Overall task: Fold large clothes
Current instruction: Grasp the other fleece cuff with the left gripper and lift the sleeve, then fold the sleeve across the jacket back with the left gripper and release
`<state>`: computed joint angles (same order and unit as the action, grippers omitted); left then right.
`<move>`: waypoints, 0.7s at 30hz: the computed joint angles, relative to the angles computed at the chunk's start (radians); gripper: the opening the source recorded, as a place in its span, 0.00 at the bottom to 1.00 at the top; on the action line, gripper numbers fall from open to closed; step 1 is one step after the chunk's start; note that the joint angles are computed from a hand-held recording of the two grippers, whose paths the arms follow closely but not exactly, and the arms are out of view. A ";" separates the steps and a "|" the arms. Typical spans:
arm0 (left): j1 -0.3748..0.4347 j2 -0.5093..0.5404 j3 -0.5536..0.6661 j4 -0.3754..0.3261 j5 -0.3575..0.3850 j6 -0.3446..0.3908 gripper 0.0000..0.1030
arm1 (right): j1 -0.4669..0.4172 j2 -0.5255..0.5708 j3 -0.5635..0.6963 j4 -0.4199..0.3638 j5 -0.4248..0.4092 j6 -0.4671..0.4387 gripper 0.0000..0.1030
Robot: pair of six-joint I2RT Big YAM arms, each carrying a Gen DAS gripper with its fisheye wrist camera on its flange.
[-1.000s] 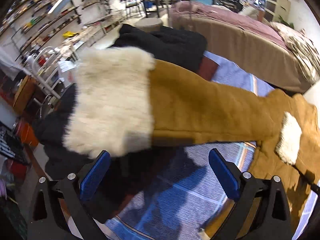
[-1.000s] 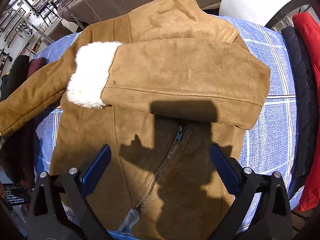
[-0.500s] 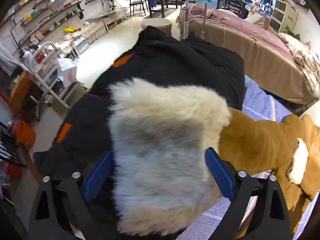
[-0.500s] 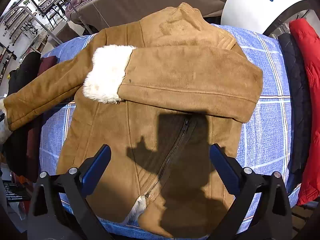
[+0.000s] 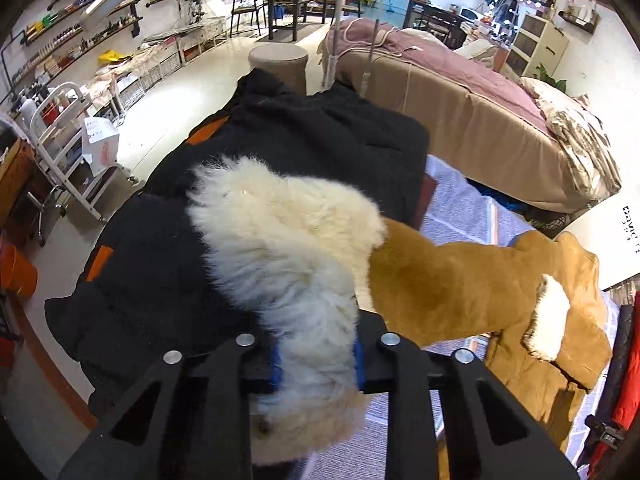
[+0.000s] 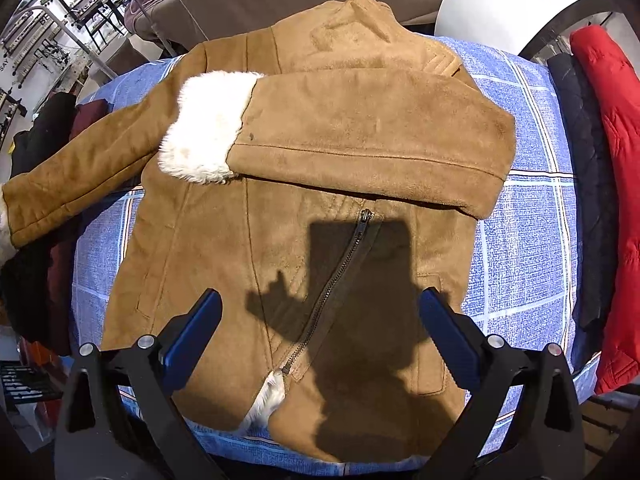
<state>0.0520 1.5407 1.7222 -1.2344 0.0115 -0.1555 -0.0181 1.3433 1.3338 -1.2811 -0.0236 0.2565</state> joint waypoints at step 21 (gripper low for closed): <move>-0.521 0.161 0.341 -0.009 0.211 0.001 0.15 | -0.113 -0.062 -0.056 0.019 -0.043 0.073 0.95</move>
